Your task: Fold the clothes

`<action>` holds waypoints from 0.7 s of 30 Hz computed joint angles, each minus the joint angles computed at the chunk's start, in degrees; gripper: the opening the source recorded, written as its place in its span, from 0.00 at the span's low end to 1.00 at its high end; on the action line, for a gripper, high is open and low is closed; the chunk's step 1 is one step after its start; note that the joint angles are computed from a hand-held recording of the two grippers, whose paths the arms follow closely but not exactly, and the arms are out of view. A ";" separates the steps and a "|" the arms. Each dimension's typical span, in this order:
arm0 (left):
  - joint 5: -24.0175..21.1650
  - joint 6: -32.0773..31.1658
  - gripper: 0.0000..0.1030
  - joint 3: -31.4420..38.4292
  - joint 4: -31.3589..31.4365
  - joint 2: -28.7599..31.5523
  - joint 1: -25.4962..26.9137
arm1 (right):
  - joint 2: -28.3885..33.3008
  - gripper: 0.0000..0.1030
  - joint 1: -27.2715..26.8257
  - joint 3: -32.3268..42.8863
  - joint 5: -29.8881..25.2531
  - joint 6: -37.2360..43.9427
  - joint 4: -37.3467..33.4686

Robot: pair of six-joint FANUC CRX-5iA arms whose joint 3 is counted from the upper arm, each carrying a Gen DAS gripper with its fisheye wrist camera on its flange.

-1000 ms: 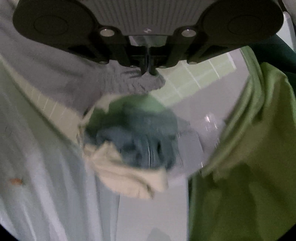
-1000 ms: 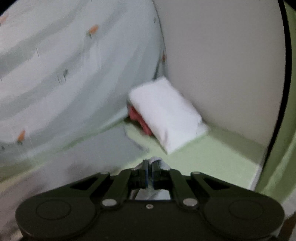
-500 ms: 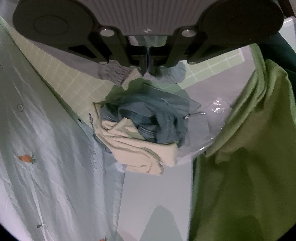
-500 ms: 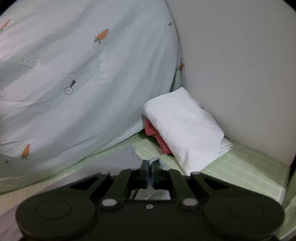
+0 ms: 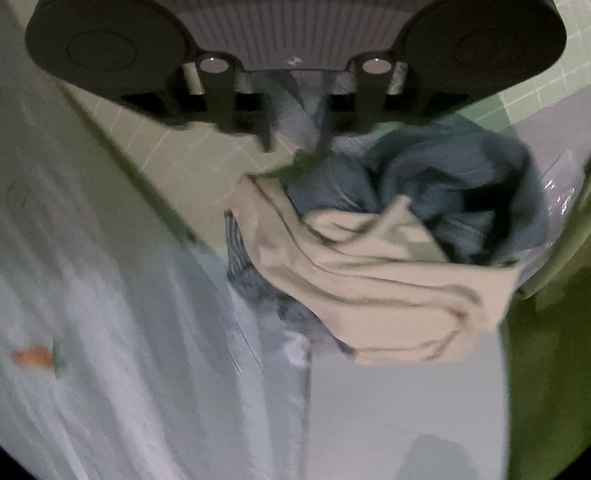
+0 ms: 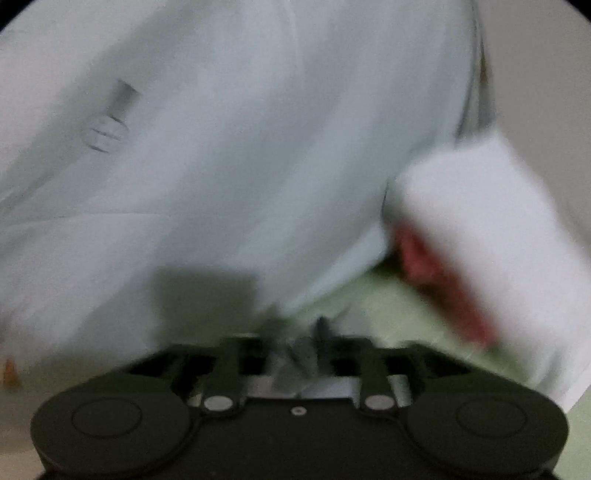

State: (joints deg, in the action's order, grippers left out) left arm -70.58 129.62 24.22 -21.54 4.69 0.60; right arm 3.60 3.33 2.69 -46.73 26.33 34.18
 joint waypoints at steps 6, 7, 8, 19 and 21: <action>-5.83 0.51 0.88 -7.18 -2.23 -5.49 -2.84 | -4.13 0.73 6.14 -8.15 -6.30 -1.37 0.11; -6.72 0.59 0.88 -8.69 -0.53 -6.11 -2.32 | -5.07 0.73 7.07 -9.37 -7.84 -1.68 -0.66; -7.42 0.63 0.88 -10.27 1.26 -6.72 -1.73 | -5.88 0.74 7.79 -10.18 -9.41 -2.50 -1.87; -5.83 1.74 0.30 -15.27 7.23 -6.76 -0.88 | -7.39 0.74 10.75 -12.52 -11.76 -4.66 -7.23; -5.39 1.91 0.07 -15.92 7.56 -7.02 -0.40 | -6.31 0.51 11.58 -12.37 -13.37 -4.74 -4.90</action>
